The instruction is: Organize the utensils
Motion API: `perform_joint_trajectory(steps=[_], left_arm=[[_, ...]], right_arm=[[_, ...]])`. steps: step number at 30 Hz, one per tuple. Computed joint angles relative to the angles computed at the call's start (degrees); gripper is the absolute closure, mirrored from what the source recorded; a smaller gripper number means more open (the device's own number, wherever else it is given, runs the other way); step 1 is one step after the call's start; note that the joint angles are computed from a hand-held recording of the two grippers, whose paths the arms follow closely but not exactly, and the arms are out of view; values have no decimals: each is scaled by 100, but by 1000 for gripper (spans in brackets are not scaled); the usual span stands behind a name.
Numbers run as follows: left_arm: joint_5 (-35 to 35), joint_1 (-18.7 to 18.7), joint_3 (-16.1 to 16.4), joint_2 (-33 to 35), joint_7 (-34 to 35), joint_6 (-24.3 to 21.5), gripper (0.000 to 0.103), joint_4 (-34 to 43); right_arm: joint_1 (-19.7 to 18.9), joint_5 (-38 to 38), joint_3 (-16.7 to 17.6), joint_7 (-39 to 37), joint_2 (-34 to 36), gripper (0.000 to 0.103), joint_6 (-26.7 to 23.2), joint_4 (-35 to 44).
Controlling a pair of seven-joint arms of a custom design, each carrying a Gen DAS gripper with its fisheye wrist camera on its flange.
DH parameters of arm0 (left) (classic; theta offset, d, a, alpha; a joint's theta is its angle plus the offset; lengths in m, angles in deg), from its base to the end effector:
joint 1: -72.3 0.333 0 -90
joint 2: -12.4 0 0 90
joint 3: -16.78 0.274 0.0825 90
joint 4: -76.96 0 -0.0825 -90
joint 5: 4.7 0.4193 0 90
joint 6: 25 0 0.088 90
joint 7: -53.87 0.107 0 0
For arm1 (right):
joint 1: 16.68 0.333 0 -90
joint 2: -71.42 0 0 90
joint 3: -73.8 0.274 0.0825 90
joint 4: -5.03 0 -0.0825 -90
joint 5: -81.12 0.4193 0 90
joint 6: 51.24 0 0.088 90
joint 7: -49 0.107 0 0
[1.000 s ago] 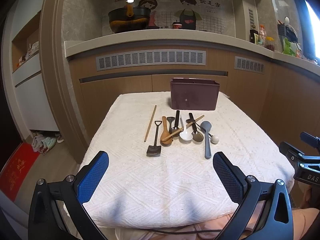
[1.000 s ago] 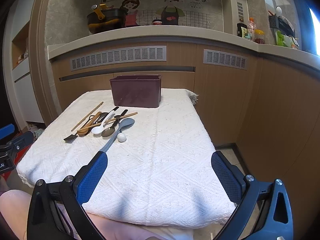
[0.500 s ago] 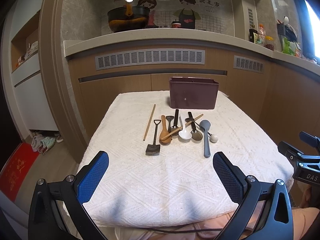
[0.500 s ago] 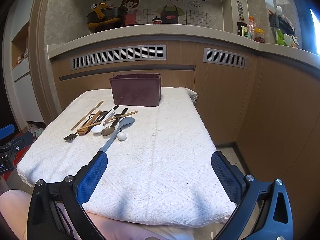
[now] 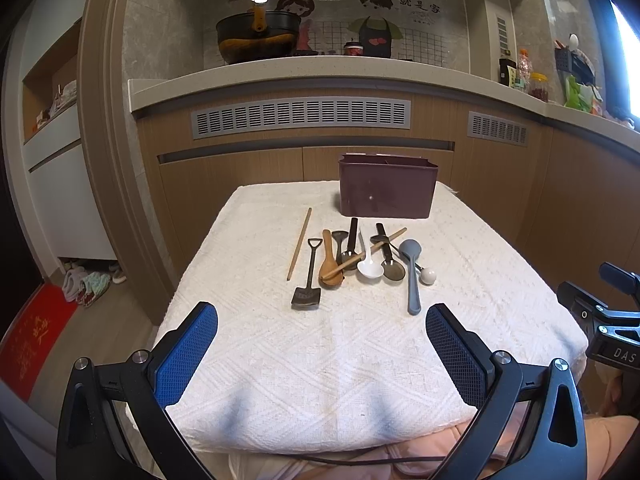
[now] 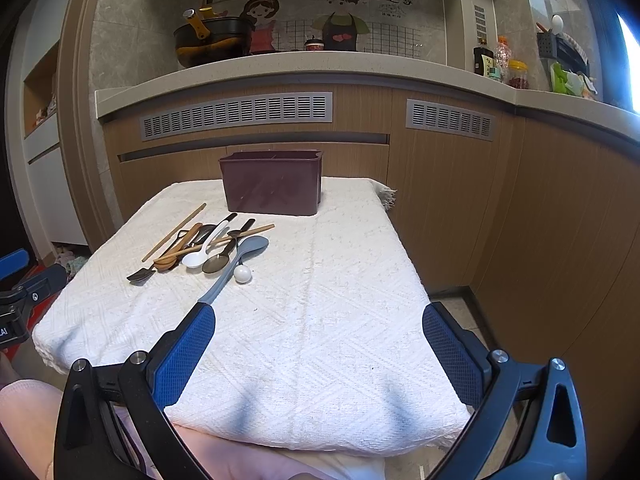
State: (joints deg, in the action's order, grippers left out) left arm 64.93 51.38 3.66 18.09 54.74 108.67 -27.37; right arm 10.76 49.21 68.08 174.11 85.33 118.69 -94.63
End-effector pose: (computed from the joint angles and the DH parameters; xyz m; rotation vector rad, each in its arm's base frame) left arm 0.5565 -0.3522 0.4802 -1.7200 1.3290 -0.7594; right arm 0.6318 0.2966 0.4916 -1.7812 1.3395 -0.7688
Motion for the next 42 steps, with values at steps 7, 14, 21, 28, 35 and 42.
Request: perform_joint_trajectory(steps=[7, 14, 21, 28, 35, 42], left_arm=[[-1, 7, 4, -9, 3, 14, 0, -3], [8, 7, -4, -24, -51, 5, 0, -29], [-4, 17, -5, -37, -49, 11, 0, -36], [-24, 35, -4, -56, -5, 51, 0, -58], [-442, 222, 108, 103, 618, 634, 0, 172], [-883, 362, 351, 723, 1408, 1075, 0, 886]], right_arm=[[36, -64, -40, 52, -18, 0, 12, -13], [-22, 2, 37, -26, -23, 0, -56, 16], [-14, -57, 27, 17, -20, 0, -60, 25], [-35, -23, 55, -18, -18, 0, -86, 31], [-49, 204, 54, -481, 432, 0, -325, 715], [-502, 1682, 772, -2608, 1805, 0, -1511, 2894]])
